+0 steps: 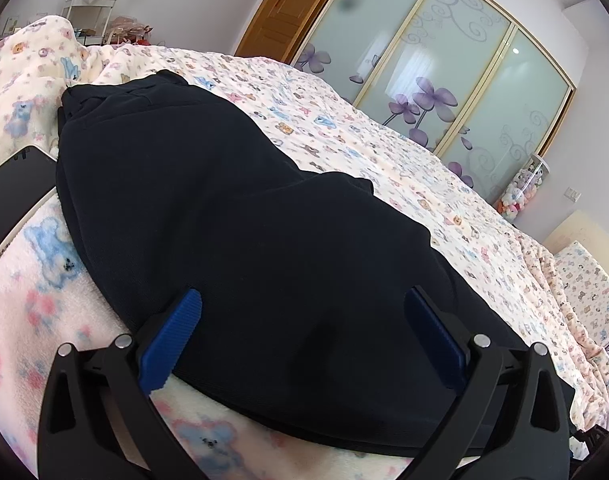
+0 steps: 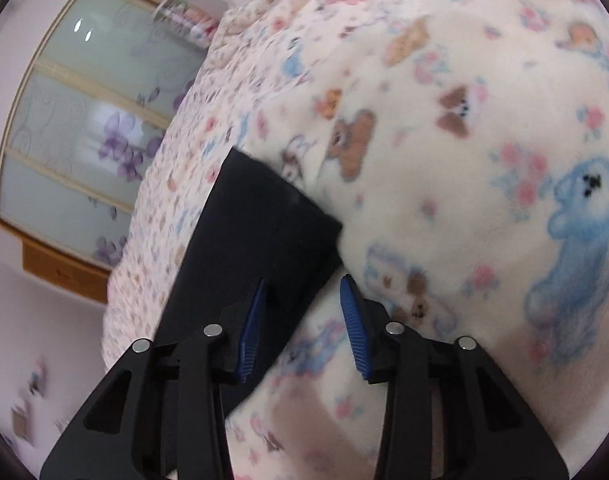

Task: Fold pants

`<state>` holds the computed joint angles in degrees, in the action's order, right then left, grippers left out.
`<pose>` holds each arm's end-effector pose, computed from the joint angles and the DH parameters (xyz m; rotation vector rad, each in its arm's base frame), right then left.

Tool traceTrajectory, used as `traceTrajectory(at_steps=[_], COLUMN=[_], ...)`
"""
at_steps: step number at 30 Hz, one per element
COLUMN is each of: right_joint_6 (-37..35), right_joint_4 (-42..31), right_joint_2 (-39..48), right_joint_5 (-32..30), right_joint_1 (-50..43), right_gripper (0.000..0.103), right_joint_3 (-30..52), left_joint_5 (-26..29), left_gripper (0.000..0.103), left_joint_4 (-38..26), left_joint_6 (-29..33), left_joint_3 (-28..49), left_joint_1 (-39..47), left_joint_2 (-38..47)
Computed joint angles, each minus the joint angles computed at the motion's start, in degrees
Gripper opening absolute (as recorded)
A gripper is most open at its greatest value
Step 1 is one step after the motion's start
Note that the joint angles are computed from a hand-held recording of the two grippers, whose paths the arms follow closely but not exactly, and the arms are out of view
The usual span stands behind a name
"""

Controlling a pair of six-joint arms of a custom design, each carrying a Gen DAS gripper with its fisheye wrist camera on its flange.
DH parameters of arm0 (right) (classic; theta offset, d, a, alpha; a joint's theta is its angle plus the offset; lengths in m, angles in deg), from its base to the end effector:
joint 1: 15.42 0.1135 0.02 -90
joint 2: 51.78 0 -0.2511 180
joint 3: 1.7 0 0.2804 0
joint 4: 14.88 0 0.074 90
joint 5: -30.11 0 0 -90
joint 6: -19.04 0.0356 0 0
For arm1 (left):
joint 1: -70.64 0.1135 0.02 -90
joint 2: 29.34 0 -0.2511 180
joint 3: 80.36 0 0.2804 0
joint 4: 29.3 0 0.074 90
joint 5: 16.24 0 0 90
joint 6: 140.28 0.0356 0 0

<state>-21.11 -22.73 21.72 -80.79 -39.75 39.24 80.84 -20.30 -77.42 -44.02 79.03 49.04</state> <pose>0.2482 -0.0983 0.1338 1.2281 1.9486 0.6470 0.2671 0.0350 0.1121 -0.5897 2.0779 -0.3225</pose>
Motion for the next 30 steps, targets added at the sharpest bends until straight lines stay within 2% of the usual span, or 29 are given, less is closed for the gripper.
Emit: traceTrajectory(at_steps=[4, 6, 8, 10, 16, 20, 22, 24, 30], right_joint_6=[2.53, 1.64, 4.10, 5.79, 1.74, -5.47, -8.82, -11.13, -13.62], right_joint_4=[6.49, 6.37, 10.52, 13.25, 13.09, 13.24, 14.95, 18.30, 20.15], right_joint_2=[1.89, 0.95, 1.22, -1.70, -12.45, -13.52, -10.15, -4.73, 11.90], right_joint_5=[-1.31, -0.02, -0.56, -0.15, 11.08, 21.55, 25.26, 26.08, 22.69], right_joint_1=[-0.44, -0.17, -0.29, 0.08, 10.25, 24.29, 32.02, 38.50, 49.23], right_gripper=[0.039, 0.022, 0.016, 0.015, 0.013, 0.013, 0.013, 0.013, 0.013], right_joint_3=[-1.72, -2.70, -4.06, -6.48, -7.75, -3.75, -0.21, 3.63, 16.26], left_joint_5=[0.12, 0.10, 0.10, 0.13, 0.42, 0.40, 0.30, 0.16, -0.57], left_gripper=[0.101, 0.101, 0.101, 0.101, 0.101, 0.101, 0.101, 0.101, 0.101], left_joint_4=[0.00, 0.02, -0.02, 0.02, 0.37, 0.55, 0.39, 0.23, -0.12], left_joint_6=[0.00, -0.06, -0.04, -0.02, -0.10, -0.09, -0.08, 0.04, 0.36], left_joint_3=[-0.11, -0.03, -0.04, -0.05, -0.31, -0.39, -0.30, -0.22, -0.18], left_joint_1=[0.07, 0.03, 0.03, 0.07, 0.18, 0.16, 0.08, 0.02, -0.33], left_joint_2=[-0.13, -0.02, -0.03, -0.02, -0.09, -0.03, -0.02, 0.02, -0.25])
